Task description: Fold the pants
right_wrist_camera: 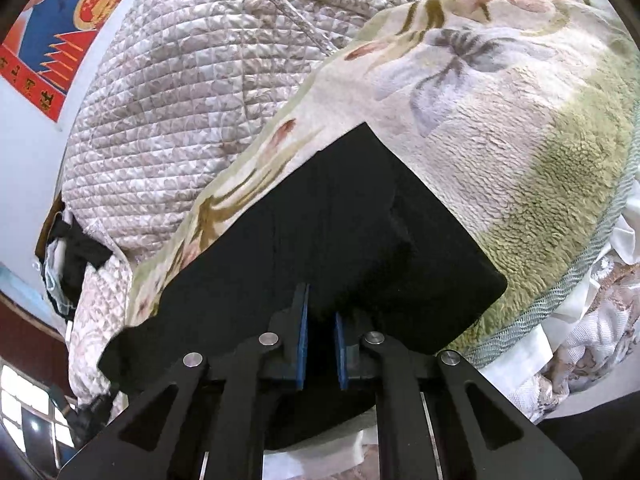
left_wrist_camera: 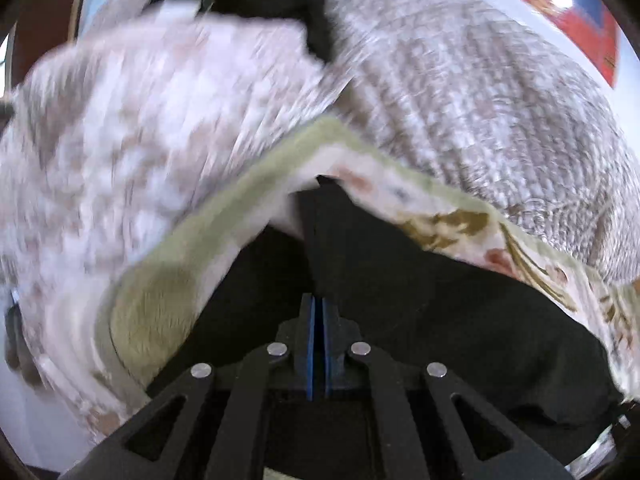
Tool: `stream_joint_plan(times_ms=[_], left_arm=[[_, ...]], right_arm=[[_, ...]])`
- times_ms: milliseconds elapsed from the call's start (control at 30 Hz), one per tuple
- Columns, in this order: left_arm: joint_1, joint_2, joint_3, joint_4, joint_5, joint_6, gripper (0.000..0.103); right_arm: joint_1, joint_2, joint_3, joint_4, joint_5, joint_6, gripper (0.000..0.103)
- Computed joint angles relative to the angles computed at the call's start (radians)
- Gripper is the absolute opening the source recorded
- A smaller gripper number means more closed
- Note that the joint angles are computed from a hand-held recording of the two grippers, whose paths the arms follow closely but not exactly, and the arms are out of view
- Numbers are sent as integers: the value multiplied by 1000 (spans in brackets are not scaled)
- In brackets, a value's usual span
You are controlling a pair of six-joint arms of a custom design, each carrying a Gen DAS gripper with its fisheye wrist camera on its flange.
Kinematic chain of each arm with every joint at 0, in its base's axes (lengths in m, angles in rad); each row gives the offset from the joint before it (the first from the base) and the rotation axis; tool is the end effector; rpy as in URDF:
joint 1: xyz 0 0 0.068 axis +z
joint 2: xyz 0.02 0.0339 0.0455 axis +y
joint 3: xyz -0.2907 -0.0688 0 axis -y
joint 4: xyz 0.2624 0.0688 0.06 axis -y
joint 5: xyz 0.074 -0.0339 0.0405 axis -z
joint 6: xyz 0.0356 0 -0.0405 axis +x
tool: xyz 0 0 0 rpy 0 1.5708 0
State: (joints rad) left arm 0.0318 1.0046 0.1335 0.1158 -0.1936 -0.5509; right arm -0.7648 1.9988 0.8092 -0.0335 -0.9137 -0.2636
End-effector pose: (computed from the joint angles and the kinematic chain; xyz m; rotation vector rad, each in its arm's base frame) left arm 0.1580 0.0119 0.1221 -0.7553 2.1819 -0.0392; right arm 0.2552 -0.2058 0.0667 0.3765 2.2684 0.7825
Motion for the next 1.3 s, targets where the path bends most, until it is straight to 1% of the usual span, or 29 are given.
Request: stream_joint_plan(times_ms=[67,100,133,200,233,267,300,333,367,433,467,500,533,567,667,733,767,833,900,933,967,1033,1100,1167,1233,1300], left_arm=[[86,61,-18,75,113,2,8],[78,66,-21,77,112,-16,11],[92,81,-24,97,137,-19,14],[103,95,-25,127,183,-32,34],[104,87,-27,132,197,-39,38],[106,92,-26,149,208,-40,46],[106,107,-26,169,213,-43,48],[108,127,-21,185,213,-46,48],[112,145,-13,194,206,-45,48],[94,191,15,203,163,-27,47],[72,211,33,194,126,-19,37],[57,229,47,195,105,-10,22],[49,245,57,192,101,-8,16],[54,260,63,192,105,-5,12],[54,278,68,192,94,-8,7],[49,278,76,183,89,-6,5],[46,274,79,174,86,-6,4],[44,228,83,132,83,-6,4],[37,127,80,64,80,0,4],[25,61,80,13,66,-3,4],[9,-31,80,-65,44,-6,4],[-14,-183,71,-185,27,-22,4],[-62,-300,51,-297,-16,-41,4],[-75,-305,17,-323,-11,-57,4],[-77,-233,-11,-283,-9,-70,4],[-38,-201,-26,-256,34,-67,4]], right_arm=[[3,17,23,-33,5,15,13],[1,17,26,-41,4,17,14],[-3,15,26,-43,-6,16,15],[-2,5,18,-37,-5,20,16],[-2,2,16,-38,-4,24,18],[-3,0,14,-39,-7,29,20],[-4,-3,12,-40,-11,31,21],[-5,-6,9,-43,-11,34,23],[-7,-9,6,-42,-14,35,27],[-11,-14,-1,-28,-16,39,28],[-13,-17,-5,-20,-12,44,28],[-15,-18,-5,-17,-7,50,28],[-17,-23,-10,-2,-4,63,28],[-19,-28,-13,10,1,68,28],[-15,-33,-4,27,25,94,28],[3,-25,6,52,53,107,28],[12,-16,15,54,68,117,19],[15,-4,40,28,65,115,11],[3,-32,39,10,36,91,9],[-9,-51,41,-14,14,71,9],[-21,-67,50,-51,-7,51,8],[-50,-92,66,-120,-38,8,8],[-68,-92,68,-129,-6,-10,8],[-75,-38,94,-141,54,-10,8],[-76,24,134,-182,89,-18,8],[-75,12,116,-166,101,-29,8]])
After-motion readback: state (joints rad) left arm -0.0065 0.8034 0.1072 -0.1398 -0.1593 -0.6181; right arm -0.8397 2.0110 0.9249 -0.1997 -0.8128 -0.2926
